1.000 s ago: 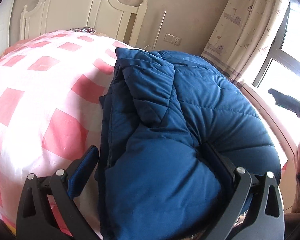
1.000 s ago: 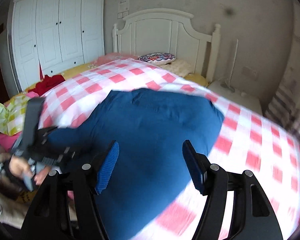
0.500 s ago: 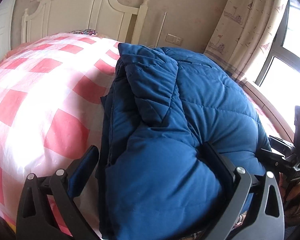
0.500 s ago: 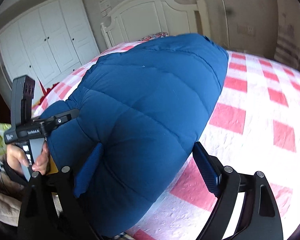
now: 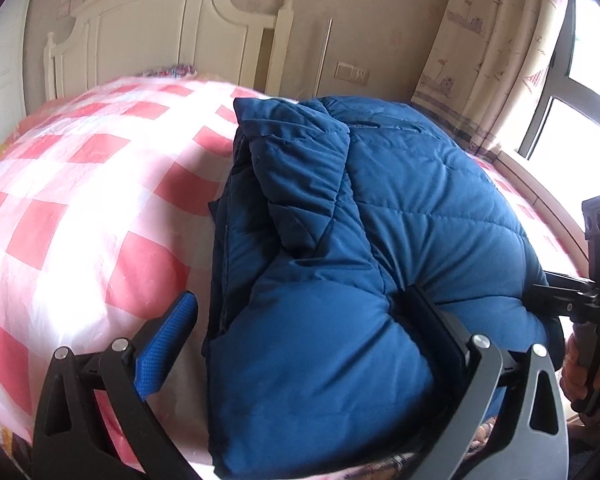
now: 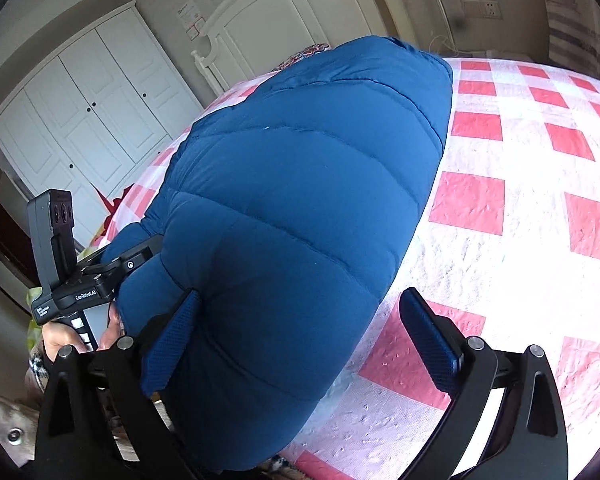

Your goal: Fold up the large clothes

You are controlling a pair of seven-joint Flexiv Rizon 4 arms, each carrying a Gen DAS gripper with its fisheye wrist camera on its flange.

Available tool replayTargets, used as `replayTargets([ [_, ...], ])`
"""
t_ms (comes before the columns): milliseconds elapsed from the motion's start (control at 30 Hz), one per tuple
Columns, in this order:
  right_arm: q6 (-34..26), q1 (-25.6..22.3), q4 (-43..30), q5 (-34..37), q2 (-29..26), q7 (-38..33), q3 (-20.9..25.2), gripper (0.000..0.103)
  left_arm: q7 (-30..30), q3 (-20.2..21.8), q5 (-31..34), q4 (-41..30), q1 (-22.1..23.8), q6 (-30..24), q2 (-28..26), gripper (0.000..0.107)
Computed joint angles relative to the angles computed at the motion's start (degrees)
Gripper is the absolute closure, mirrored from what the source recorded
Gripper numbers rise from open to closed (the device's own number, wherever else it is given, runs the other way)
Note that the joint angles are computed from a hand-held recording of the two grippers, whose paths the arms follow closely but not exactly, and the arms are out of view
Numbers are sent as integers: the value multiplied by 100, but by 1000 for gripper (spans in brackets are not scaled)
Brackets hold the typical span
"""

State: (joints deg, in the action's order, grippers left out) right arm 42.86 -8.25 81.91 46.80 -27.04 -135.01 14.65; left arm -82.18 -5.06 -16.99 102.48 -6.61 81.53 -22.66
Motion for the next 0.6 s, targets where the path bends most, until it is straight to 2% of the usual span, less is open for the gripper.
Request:
replayTargets([
  [67,-450,-106,-217,31,-63,141,7,7,399,-478,-563,-20,435,-605,132,6],
  [133,-844,-211,-418,133,-136,276,10,7,1042,-1002,-1628,-123,936,-1413,195,6],
  [167,-1009,-272,-512,237,-170,349,21,7,1205,-1092,-2032,-260,1081,-1787,159,6],
  [267,-1147,-235,-708,277,-291,614,-48,4,861,-699,-1823,-998,1003,-2690,-192,6],
  [400,-1502,-194,-1055,136,-556,985,-54,4,1185,-783,-2361,-2049,1297,-4458,-975,6],
  [467,-1597,-204,-1137,105,-643,1005,-23,4,1546,-816,-2669,-2137,1378,-4766,-1111,6],
  [600,-2047,-364,-1382,276,-879,1159,94,4,2274,-771,-3174,-1801,1369,-4862,-955,6],
])
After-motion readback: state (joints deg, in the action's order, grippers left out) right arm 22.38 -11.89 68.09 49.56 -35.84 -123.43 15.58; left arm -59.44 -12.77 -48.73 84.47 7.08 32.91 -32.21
